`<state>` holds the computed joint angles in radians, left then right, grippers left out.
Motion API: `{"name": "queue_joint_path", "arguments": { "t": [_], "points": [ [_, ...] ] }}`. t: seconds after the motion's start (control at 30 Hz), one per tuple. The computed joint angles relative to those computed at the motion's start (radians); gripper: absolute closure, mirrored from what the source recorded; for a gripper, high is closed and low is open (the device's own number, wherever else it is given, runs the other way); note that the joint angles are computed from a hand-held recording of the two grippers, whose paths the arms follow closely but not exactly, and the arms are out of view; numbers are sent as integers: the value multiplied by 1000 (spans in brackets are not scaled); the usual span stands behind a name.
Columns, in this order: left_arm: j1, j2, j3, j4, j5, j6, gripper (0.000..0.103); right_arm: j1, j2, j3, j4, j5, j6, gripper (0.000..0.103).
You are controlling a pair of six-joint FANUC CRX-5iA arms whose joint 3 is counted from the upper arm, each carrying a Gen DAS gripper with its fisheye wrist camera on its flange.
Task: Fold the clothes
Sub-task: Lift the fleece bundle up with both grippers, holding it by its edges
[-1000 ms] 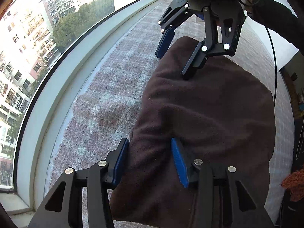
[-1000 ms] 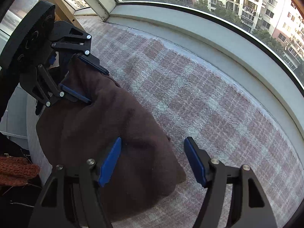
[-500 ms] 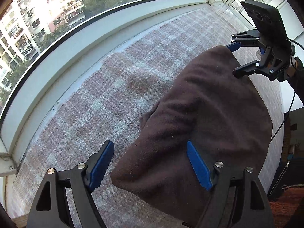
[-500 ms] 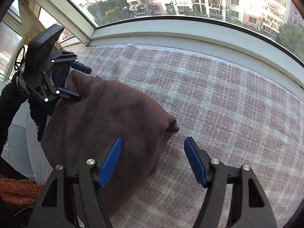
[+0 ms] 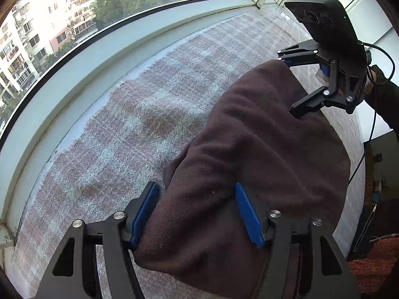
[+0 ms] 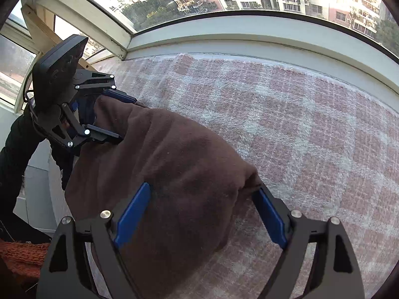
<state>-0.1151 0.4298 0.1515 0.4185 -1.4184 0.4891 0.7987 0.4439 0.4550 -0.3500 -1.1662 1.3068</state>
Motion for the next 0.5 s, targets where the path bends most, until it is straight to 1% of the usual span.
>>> {"name": "queue_joint_path", "arguments": {
  "t": [0.03, 0.07, 0.1, 0.13, 0.17, 0.23, 0.27, 0.33, 0.4, 0.47, 0.5],
  "points": [
    [2, 0, -2, 5, 0, -8, 48, 2, 2, 4, 2, -3, 9, 20],
    [6, -2, -8, 11, -1, -19, 49, -1, 1, 3, -8, 1, 14, 24],
    [9, -2, -12, 17, -5, -27, 52, -7, -2, -2, -23, 8, 11, 27],
    [8, -5, -19, 23, -1, -33, 56, -15, -6, -7, -41, 16, 4, 40],
    [5, -9, -28, 30, 8, -38, 58, -17, -16, -21, -49, 35, -1, 52],
    [4, -41, -60, 30, 46, -66, 64, -9, -44, -56, -40, 81, -6, 64],
    [4, -59, -77, 30, 66, -81, 66, 4, -56, -69, -19, 96, -4, 67],
    [5, -96, -111, 30, 107, -113, 75, 27, -78, -89, 14, 121, -3, 72],
    [37, -135, -146, 40, 133, -170, 80, 61, -107, -117, 70, 151, -14, 74],
    [39, -184, -206, 76, 184, -237, 82, 95, -142, -149, 118, 176, -10, 75],
    [48, -205, -227, 95, 185, -283, 82, 107, -157, -159, 126, 179, 0, 75]
  ]
}}
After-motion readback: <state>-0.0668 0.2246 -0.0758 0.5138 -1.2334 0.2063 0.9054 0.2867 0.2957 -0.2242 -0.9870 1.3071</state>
